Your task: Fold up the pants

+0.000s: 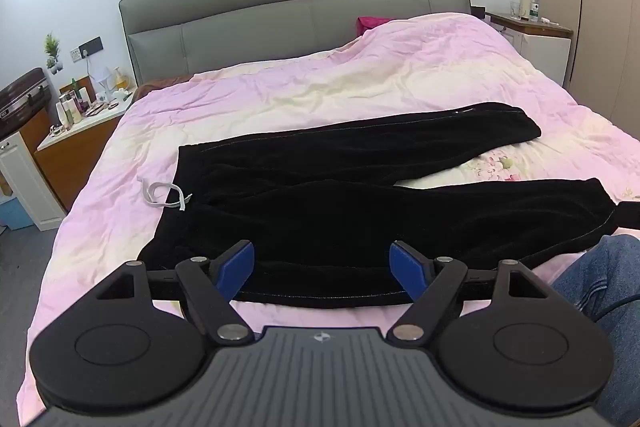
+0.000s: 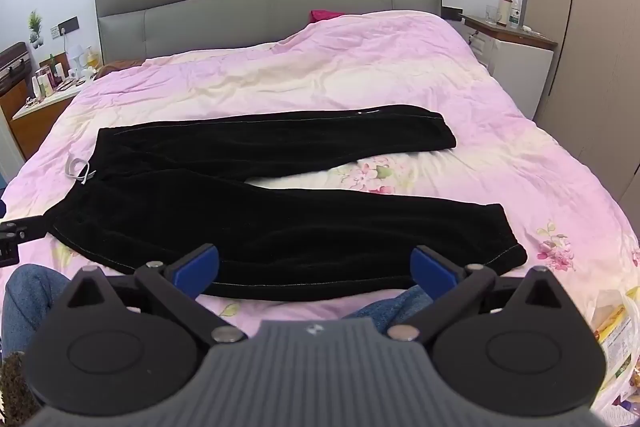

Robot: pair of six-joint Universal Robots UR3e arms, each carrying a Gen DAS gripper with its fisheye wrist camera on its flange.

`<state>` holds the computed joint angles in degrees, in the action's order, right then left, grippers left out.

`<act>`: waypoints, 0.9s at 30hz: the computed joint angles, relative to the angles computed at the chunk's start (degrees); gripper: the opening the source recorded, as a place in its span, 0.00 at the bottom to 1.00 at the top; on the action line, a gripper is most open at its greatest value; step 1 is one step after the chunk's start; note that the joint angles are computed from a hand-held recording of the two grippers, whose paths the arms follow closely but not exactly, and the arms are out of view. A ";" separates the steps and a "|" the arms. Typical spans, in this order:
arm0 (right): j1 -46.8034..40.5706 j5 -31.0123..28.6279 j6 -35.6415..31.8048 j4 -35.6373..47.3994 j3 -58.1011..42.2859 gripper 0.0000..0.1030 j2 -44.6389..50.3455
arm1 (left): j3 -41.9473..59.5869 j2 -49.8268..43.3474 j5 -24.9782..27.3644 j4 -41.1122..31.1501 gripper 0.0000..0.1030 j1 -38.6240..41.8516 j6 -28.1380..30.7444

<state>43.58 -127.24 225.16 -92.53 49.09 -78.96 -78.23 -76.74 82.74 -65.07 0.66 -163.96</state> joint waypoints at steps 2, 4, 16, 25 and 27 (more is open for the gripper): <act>0.16 -0.34 -0.04 0.25 -0.13 0.95 0.08 | 0.24 0.45 -2.76 -1.37 0.88 1.68 0.44; 0.35 -0.76 -0.01 0.53 -0.20 0.95 0.07 | 0.31 0.55 -3.42 -1.68 0.88 2.11 0.77; 2.24 -3.38 3.53 5.30 -2.76 0.95 0.30 | -0.92 0.34 -1.20 0.48 0.88 -0.49 -0.76; 2.48 -3.85 3.95 7.04 -4.91 0.95 1.30 | -0.56 1.47 -4.71 -1.39 0.88 2.13 0.76; 2.70 -4.07 4.28 7.58 -5.36 0.95 1.41 | -0.32 1.52 -4.97 -1.65 0.88 2.07 0.81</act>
<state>46.28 -131.31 229.44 -84.95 43.73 -77.56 -78.55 -75.23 77.77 -66.72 2.73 -163.15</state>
